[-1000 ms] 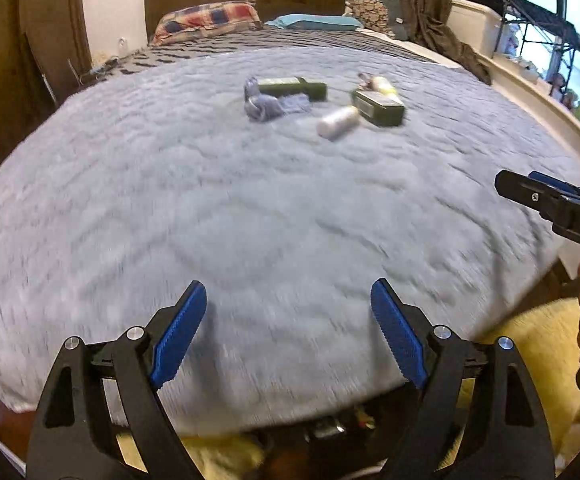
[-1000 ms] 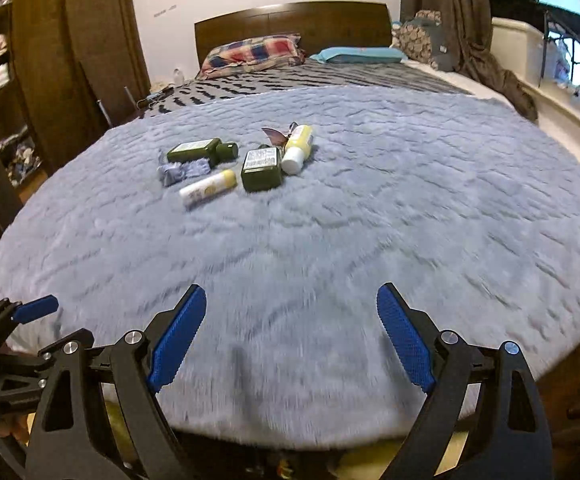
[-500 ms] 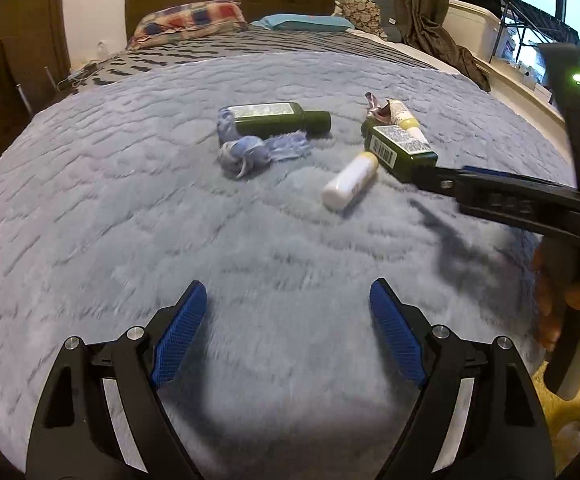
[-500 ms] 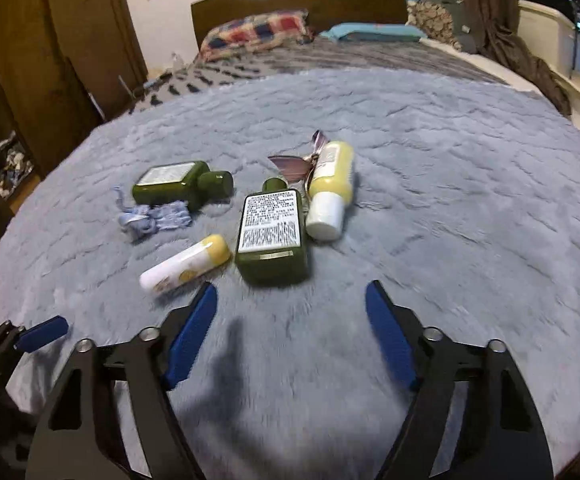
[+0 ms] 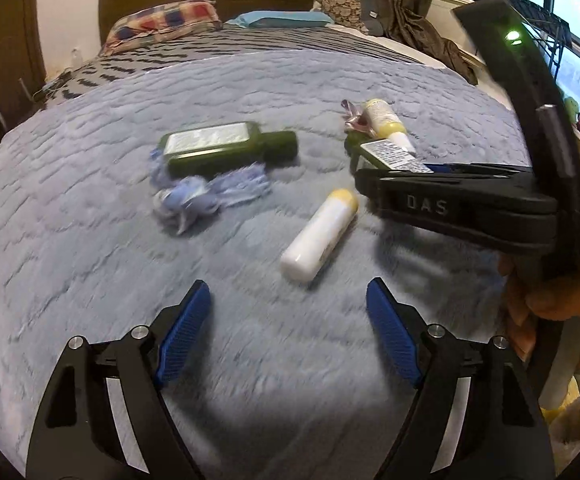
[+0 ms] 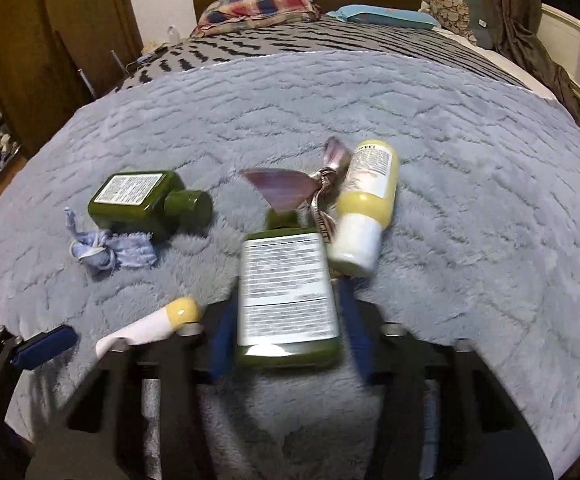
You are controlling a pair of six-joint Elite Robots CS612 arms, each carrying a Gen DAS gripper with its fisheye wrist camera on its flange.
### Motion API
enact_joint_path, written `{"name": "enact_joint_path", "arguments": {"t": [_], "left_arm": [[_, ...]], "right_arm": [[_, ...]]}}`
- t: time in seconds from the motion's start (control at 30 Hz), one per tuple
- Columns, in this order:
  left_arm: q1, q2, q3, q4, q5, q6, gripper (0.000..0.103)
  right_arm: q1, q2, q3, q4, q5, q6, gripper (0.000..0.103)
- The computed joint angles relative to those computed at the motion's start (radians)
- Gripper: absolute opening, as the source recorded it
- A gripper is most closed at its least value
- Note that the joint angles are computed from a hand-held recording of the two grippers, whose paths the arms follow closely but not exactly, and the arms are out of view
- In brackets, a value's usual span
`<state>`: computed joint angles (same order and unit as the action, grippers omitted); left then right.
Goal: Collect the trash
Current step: 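Grasp the green bottle with the right gripper while the left grasps the white-yellow tube, then lift the white tube with the left gripper while the right lifts the green bottle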
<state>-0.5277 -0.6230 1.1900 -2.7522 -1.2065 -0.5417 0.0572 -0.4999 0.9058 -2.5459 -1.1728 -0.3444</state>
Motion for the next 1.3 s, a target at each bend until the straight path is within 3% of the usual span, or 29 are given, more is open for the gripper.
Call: {"name": "enact_joint_path", "arguments": {"t": [0.13,0.4,0.53,0.83,1.1,1.3], "left_arm": [[0.006,0.024,-0.051,0.032,-0.006,0.014,0.069],[0.014,0.052,-0.114,0.080,-0.027,0.037,0.029],[0.001,0.034,-0.084,0.074,-0.026,0.048,0.019],[-0.051,-0.061,0.094,-0.040,0.034,0.016,0.018],[-0.127,-0.162,0.281,-0.167,0.147,-0.017,0.018],[-0.181,-0.216,0.401,-0.245,0.197,-0.067,0.018]], "right_arm": [[-0.017,-0.020,0.030,-0.025,0.038,-0.008,0.043],[-0.043,-0.076,0.134,-0.119,0.078,-0.002,0.043],[-0.053,-0.108,0.202,-0.162,0.094,-0.003,0.043],[-0.082,-0.201,0.397,-0.300,0.118,-0.024,0.043],[-0.108,-0.284,0.570,-0.443,0.155,-0.043,0.043],[-0.135,-0.332,0.683,-0.476,0.210,-0.069,0.043]]}}
